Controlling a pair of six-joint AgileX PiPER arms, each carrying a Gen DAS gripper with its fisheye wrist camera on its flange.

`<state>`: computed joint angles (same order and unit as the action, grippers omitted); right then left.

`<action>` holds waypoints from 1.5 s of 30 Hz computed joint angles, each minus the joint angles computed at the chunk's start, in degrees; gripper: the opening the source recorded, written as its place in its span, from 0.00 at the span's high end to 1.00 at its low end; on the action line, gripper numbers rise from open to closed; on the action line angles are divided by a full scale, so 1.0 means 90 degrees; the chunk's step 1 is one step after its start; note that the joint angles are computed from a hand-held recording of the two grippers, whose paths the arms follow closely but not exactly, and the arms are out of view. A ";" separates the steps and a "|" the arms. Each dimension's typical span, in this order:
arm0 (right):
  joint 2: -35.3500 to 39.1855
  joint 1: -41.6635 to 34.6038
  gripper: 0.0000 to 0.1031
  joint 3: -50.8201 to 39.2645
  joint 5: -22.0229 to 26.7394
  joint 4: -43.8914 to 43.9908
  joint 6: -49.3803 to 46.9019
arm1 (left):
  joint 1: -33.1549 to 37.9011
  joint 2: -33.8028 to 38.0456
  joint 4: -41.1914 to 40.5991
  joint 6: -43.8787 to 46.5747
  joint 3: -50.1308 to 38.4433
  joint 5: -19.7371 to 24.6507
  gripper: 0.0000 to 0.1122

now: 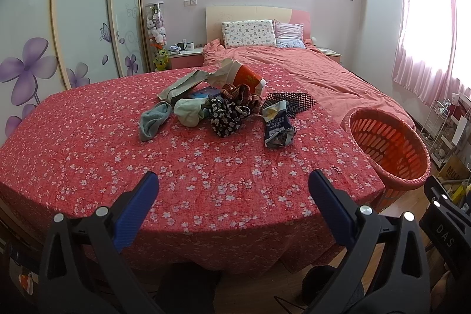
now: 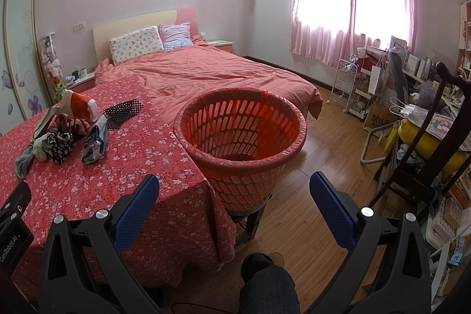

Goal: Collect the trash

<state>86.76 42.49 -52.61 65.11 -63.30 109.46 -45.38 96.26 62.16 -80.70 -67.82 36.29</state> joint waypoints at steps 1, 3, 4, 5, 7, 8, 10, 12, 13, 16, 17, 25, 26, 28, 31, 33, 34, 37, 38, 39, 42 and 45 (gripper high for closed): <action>0.0000 0.0000 0.02 0.0000 0.0000 0.0000 0.0000 | 0.0000 0.0000 0.0000 0.0000 0.0000 0.0000 0.11; -0.0003 -0.0003 0.02 0.0001 -0.0002 0.0001 -0.0006 | 0.0000 0.0000 0.0000 0.0000 0.0000 0.0000 0.11; -0.0003 -0.0003 0.02 0.0001 -0.0002 0.0001 -0.0006 | 0.0000 0.0000 0.0000 0.0000 0.0000 0.0000 0.11; -0.0007 -0.0006 0.02 0.0003 -0.0003 0.0000 -0.0007 | -0.0002 0.0000 -0.0007 0.0005 -0.0002 0.0002 0.11; -0.0010 -0.0009 0.02 0.0006 -0.0001 -0.0002 -0.0008 | 0.0000 0.0001 -0.0007 0.0007 -0.0003 0.0000 0.11; -0.0013 -0.0011 0.02 0.0009 -0.0004 -0.0001 -0.0008 | 0.0000 0.0001 -0.0007 0.0007 -0.0003 0.0000 0.11; -0.0016 -0.0013 0.02 0.0012 -0.0006 -0.0001 -0.0007 | 0.0000 0.0001 -0.0007 0.0007 -0.0003 0.0000 0.11; -0.0024 -0.0019 0.02 0.0017 -0.0012 0.0000 -0.0017 | 0.0002 0.0000 -0.0017 0.0012 -0.0004 -0.0001 0.11; -0.0027 -0.0020 0.02 0.0020 -0.0013 -0.0002 -0.0016 | 0.0003 -0.0003 -0.0032 0.0026 -0.0003 -0.0007 0.11; -0.0033 -0.0020 0.02 0.0027 -0.0013 -0.0004 -0.0017 | 0.0000 -0.0005 -0.0043 0.0034 -0.0004 -0.0003 0.11; -0.0034 -0.0019 0.02 0.0029 -0.0013 -0.0003 -0.0019 | 0.0000 -0.0005 -0.0043 0.0034 -0.0004 -0.0003 0.11; -0.0048 -0.0015 0.02 0.0044 -0.0009 -0.0001 -0.0010 | 0.0002 -0.0006 -0.0054 0.0043 -0.0006 -0.0006 0.11; -0.0046 -0.0016 0.02 0.0044 -0.0012 -0.0002 -0.0011 | 0.0002 -0.0006 -0.0054 0.0043 -0.0006 -0.0006 0.11; -0.0046 -0.0018 0.02 0.0044 -0.0013 -0.0002 -0.0014 | -0.0002 -0.0006 -0.0054 0.0041 -0.0006 -0.0002 0.11; -0.0047 -0.0021 0.02 0.0045 -0.0017 0.0000 -0.0016 | 0.0003 -0.0005 -0.0061 0.0048 -0.0008 -0.0005 0.11; -0.0046 -0.0024 0.02 0.0046 -0.0018 -0.0002 -0.0010 | 0.0002 -0.0006 -0.0066 0.0050 -0.0009 -0.0003 0.11; -0.0046 -0.0024 0.02 0.0046 -0.0018 -0.0002 -0.0010 | 0.0004 -0.0004 -0.0068 0.0054 -0.0010 -0.0005 0.11; -0.0049 -0.0027 0.02 0.0056 -0.0022 -0.0004 -0.0007 | 0.0000 -0.0007 -0.0085 0.0065 -0.0012 0.0001 0.11; -0.0051 -0.0026 0.02 0.0060 -0.0023 -0.0001 -0.0006 | -0.0011 -0.0011 -0.0082 0.0059 -0.0010 0.0014 0.11; -0.0053 -0.0028 0.02 0.0064 -0.0028 -0.0005 -0.0005 | 0.0001 -0.0007 -0.0090 0.0068 -0.0013 0.0000 0.11; -0.0057 -0.0029 0.02 0.0077 -0.0031 -0.0007 0.0004 | 0.0001 -0.0007 -0.0090 0.0068 -0.0013 0.0000 0.11; -0.0058 -0.0034 0.02 0.0083 -0.0035 -0.0008 0.0004 | -0.0056 0.0081 -0.0095 0.0033 -0.0101 0.0044 0.11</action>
<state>86.23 42.18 -51.87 64.80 -63.37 109.50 -45.88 96.99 61.31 -80.41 -68.73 36.69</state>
